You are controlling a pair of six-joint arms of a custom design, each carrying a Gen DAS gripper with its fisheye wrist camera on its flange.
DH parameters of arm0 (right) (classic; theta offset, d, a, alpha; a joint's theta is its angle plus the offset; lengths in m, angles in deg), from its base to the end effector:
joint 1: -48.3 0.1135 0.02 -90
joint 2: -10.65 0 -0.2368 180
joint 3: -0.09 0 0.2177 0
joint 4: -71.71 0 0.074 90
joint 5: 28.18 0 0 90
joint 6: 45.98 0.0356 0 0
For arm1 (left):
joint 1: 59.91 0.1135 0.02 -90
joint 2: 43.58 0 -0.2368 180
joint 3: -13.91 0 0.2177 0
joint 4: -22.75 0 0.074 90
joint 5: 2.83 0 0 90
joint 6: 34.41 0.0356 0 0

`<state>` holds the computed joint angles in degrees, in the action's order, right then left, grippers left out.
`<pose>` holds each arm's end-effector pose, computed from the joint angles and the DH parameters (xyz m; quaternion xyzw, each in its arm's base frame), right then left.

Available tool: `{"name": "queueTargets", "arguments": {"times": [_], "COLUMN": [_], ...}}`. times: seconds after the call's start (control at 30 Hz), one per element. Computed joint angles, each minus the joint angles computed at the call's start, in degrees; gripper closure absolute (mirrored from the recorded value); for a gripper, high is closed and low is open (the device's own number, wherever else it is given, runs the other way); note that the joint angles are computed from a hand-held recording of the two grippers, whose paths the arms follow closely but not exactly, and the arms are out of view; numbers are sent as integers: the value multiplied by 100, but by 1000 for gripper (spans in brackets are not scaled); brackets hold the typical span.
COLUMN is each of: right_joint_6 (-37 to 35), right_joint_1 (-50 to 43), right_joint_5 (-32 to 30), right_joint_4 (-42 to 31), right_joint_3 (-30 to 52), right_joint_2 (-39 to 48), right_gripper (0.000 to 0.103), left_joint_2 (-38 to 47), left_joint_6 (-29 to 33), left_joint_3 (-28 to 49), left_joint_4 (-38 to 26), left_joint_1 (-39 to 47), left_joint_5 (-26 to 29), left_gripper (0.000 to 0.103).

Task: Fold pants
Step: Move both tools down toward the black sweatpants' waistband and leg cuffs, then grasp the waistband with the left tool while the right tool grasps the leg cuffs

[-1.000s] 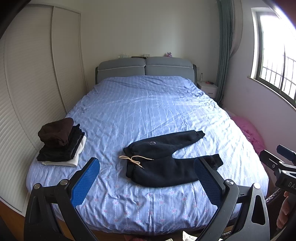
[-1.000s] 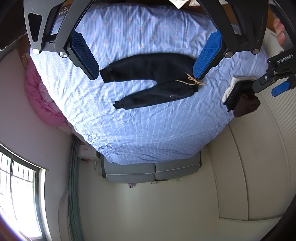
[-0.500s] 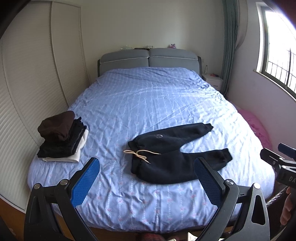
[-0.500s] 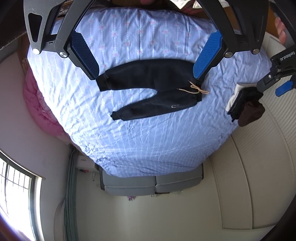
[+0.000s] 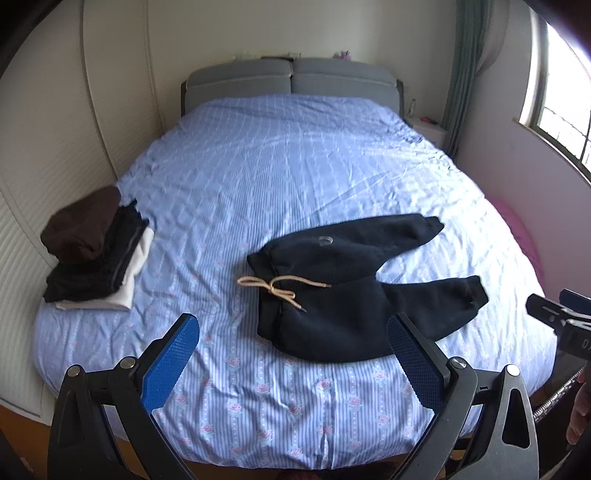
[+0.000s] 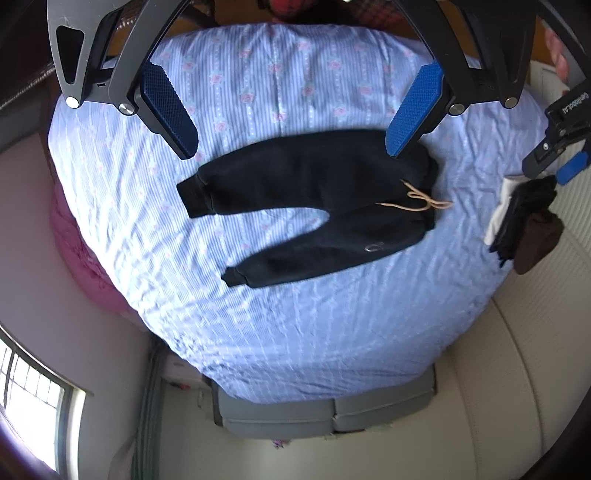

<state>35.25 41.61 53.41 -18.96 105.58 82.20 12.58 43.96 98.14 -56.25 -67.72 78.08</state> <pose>0.1849 -0.0164 0.3684 -0.0383 0.9550 0.0312 0.2924 0.1484 -0.0147 0.3279 -0.0578 0.9381 0.0173 0.3412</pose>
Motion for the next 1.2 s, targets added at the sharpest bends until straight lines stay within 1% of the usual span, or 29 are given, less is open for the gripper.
{"name": "queueTargets", "arguments": {"times": [0.13,0.2,0.23,0.33,0.4,0.43,0.53,0.6,0.73,0.8,0.87,1.0,1.07,1.13,1.17,1.2], "right_joint_6": [-9,-81,-128,-197,-198,-159,46,186,375,446,502,640,769,903,963,997], "right_joint_1": [-123,-223,-277,-398,-519,-612,-813,-875,-939,-931,-893,-797,-742,-694,-660,-635], "right_joint_5": [88,62,76,47,-4,-101,-304,-324,-290,-222,-194,-199,-261,-261,-246,-250], "right_joint_4": [699,1088,1419,2067,2459,2659,3155,3463,4019,4229,4309,4499,4556,4596,4611,4585], "right_joint_3": [-662,-1046,-1343,-1877,-2147,-2279,-2510,-2646,-2767,-2758,-2665,-2509,-2402,-2311,-2260,-2176], "right_joint_2": [251,392,525,860,1204,1407,2041,2386,3021,3290,3508,3921,4138,4272,4310,4364], "right_gripper": [0,1,1,4,11,12,16,21,23,24,27,32,34,40,47,57], "left_joint_2": [302,486,564,1041,1399,1615,2232,2699,3671,4004,4351,4931,5255,5474,5533,5565], "left_joint_6": [-239,-357,-392,-515,-577,-610,-723,-822,-974,-1043,-1127,-1172,-1181,-1256,-1267,-1252], "left_joint_3": [-784,-1179,-1342,-1980,-2252,-2440,-2643,-2686,-2569,-2509,-2423,-2283,-2108,-1977,-1911,-1854], "left_joint_4": [804,1235,1422,2224,2666,3002,3561,3885,4387,4571,4728,5072,5102,5111,5075,5028], "left_joint_1": [78,30,-8,-137,-217,-252,-318,-317,-118,6,167,496,639,758,795,829], "left_joint_5": [91,9,-22,-111,-130,-119,-137,-119,71,162,362,912,1225,1467,1544,1613], "left_gripper": [0,0,0,0,0,0,0,1,5,5,8,9,15,18,22,31]}}
